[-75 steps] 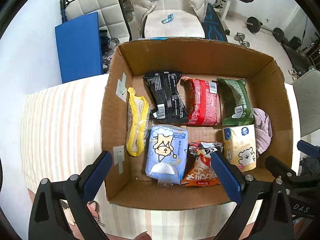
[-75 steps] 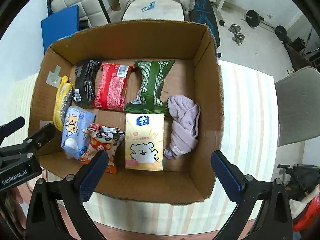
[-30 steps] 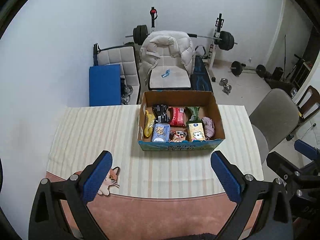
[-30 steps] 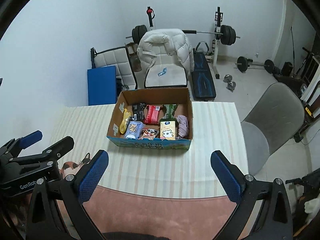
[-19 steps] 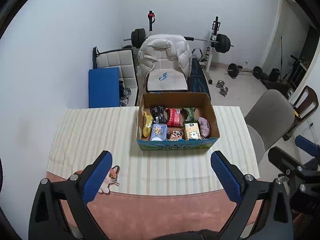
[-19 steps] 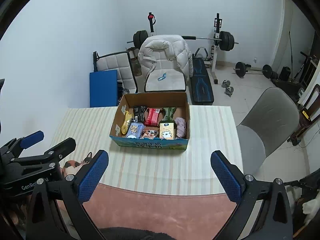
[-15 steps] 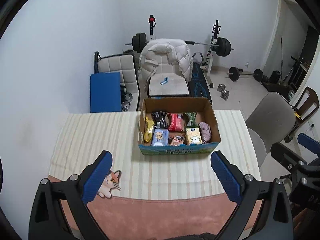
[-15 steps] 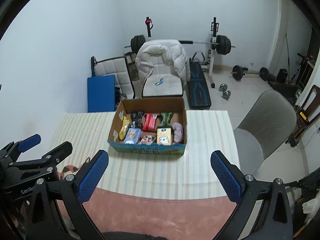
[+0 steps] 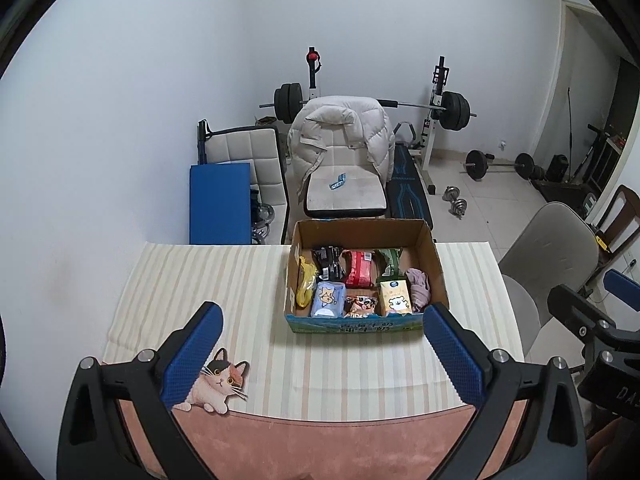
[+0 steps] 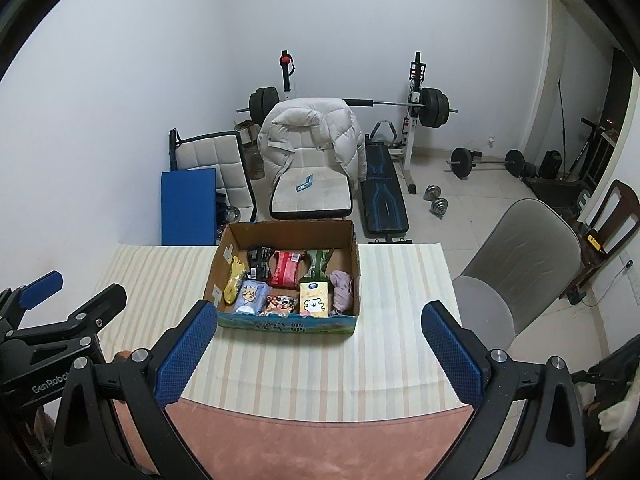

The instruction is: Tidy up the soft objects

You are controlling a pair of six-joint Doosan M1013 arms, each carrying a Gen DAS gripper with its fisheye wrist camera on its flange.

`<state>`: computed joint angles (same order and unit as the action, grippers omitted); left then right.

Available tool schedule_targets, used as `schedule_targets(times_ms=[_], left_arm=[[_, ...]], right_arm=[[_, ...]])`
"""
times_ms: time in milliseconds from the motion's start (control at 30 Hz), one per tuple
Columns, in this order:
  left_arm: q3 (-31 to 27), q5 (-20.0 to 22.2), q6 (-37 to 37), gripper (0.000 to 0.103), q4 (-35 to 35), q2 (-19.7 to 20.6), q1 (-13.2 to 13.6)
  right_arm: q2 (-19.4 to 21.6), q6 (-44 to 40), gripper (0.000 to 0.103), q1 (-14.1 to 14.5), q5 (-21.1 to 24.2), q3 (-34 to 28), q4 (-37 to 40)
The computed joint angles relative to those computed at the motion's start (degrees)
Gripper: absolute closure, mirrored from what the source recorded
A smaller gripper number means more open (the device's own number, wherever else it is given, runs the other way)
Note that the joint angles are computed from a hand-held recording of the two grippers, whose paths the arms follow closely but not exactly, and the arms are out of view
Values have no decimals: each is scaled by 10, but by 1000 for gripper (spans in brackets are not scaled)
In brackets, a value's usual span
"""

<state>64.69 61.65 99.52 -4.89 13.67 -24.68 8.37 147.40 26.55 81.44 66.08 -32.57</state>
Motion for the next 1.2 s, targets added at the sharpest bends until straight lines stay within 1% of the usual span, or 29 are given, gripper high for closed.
schedule_targets(times_ms=[400,533,1200], left_arm=[[-5,3,9,0,-9,1,1],[-2,-3,10,0,-11,0,2],[-5,-2,12,0,-10,1,5]], right_arm=[[4,-1,0,1,9,-2,-18],[4,-2,0,1,12,-2,-16],[3,-3,0,1,14,-3,-23]])
